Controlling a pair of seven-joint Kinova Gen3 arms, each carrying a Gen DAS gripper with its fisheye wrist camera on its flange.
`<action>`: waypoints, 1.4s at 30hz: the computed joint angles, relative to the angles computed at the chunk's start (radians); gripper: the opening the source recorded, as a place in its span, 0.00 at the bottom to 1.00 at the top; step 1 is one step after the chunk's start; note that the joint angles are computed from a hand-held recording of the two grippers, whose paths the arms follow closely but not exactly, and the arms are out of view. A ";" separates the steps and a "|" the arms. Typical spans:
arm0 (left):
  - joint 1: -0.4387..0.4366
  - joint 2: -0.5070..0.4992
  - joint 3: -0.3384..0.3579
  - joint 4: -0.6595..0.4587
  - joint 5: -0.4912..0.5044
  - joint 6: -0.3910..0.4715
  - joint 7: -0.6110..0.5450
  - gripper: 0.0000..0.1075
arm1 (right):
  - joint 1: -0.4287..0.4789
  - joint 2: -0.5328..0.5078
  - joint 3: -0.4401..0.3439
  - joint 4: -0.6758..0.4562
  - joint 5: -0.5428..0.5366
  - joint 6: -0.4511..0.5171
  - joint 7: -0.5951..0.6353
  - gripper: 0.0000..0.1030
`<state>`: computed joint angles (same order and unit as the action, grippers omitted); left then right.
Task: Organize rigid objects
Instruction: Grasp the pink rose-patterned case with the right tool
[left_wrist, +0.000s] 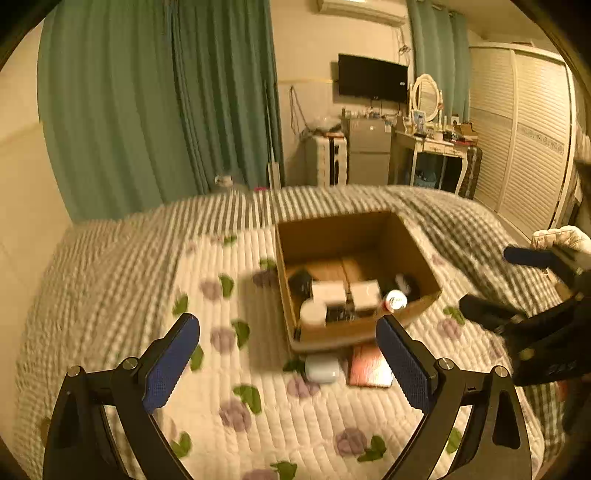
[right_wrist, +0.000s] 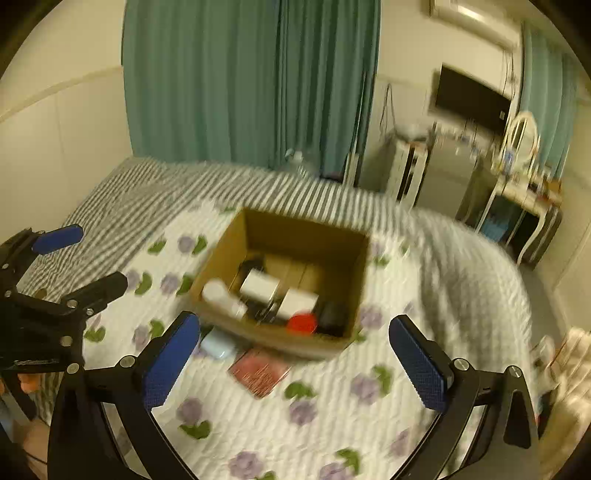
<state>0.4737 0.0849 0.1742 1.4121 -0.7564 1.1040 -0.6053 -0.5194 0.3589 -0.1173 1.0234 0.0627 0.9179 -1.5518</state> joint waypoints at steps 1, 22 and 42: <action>-0.001 -0.001 -0.003 0.028 -0.005 -0.015 0.026 0.91 | -0.014 0.007 0.007 0.030 0.013 -0.017 -0.023 1.00; -0.064 0.080 -0.076 0.251 0.099 -0.182 0.045 0.91 | -0.096 0.338 0.045 -0.016 0.051 -0.039 -0.075 0.91; -0.026 0.344 -0.131 -0.087 0.290 -0.055 -0.158 0.89 | 0.042 0.132 0.045 0.247 0.051 -0.212 -0.266 0.91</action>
<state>0.4481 0.4289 0.0429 1.3251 -0.4669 1.0490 -0.7634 -0.4777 0.4911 -0.0725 1.2702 0.1141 0.7057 -1.8178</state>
